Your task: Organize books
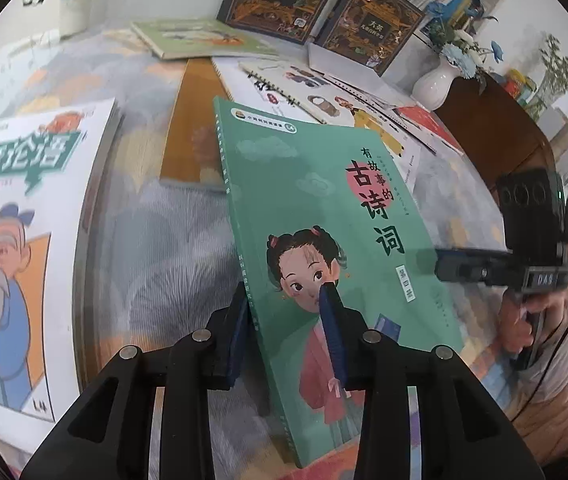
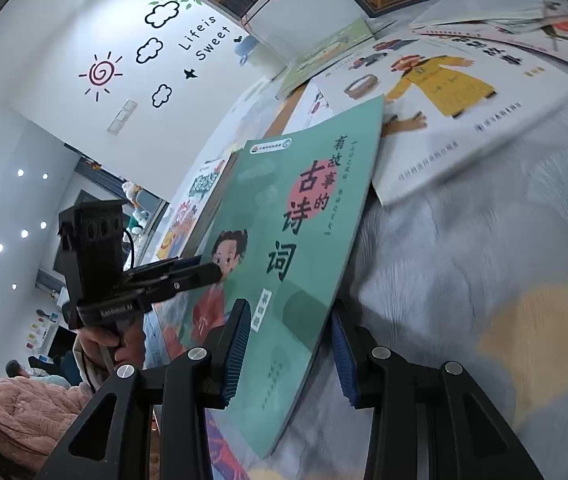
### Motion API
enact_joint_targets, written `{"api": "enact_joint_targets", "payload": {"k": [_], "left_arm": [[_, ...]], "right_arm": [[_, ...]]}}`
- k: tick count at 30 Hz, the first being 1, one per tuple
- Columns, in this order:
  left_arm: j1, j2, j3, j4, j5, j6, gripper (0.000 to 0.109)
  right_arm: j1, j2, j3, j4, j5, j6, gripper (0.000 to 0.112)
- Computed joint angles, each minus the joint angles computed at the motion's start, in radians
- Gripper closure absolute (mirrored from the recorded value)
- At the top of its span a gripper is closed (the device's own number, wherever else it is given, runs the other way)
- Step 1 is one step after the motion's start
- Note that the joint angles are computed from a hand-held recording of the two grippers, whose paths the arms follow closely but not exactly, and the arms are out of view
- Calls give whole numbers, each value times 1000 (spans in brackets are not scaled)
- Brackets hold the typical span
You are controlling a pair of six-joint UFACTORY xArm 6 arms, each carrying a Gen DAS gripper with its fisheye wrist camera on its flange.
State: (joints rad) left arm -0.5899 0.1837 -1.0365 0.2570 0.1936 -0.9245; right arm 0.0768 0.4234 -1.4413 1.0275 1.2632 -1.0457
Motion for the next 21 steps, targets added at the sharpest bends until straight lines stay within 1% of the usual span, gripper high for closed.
{"api": "enact_joint_targets", "payload": {"k": [1,2,5,6,9,14,17,21], "left_arm": [[2,2,-3,30,2,-22,74],[4,2,-2,31,-2,-23,74],[6,2,6,-32,-21,32,74],[8,1,11,-32,-27,32,74],[8,2,9,-19,-28,23,74],[12,-1,28,-28,-64,35,74],[17,-2,40,-2,-90,13,74],[21,-1,37,66,-92,-49,74]], "right_arm": [[2,3,-5,0,-3,-4,76],[6,7,-10,1,-11,-10,78],[22,-9,21,16,-84,-63,92],[16,-3,19,31,-77,-68,93],[8,-4,22,37,-74,-70,94],[2,-8,26,39,-74,-77,93],[3,-11,30,42,-76,-79,93],[6,-17,36,40,-87,-81,93]]}}
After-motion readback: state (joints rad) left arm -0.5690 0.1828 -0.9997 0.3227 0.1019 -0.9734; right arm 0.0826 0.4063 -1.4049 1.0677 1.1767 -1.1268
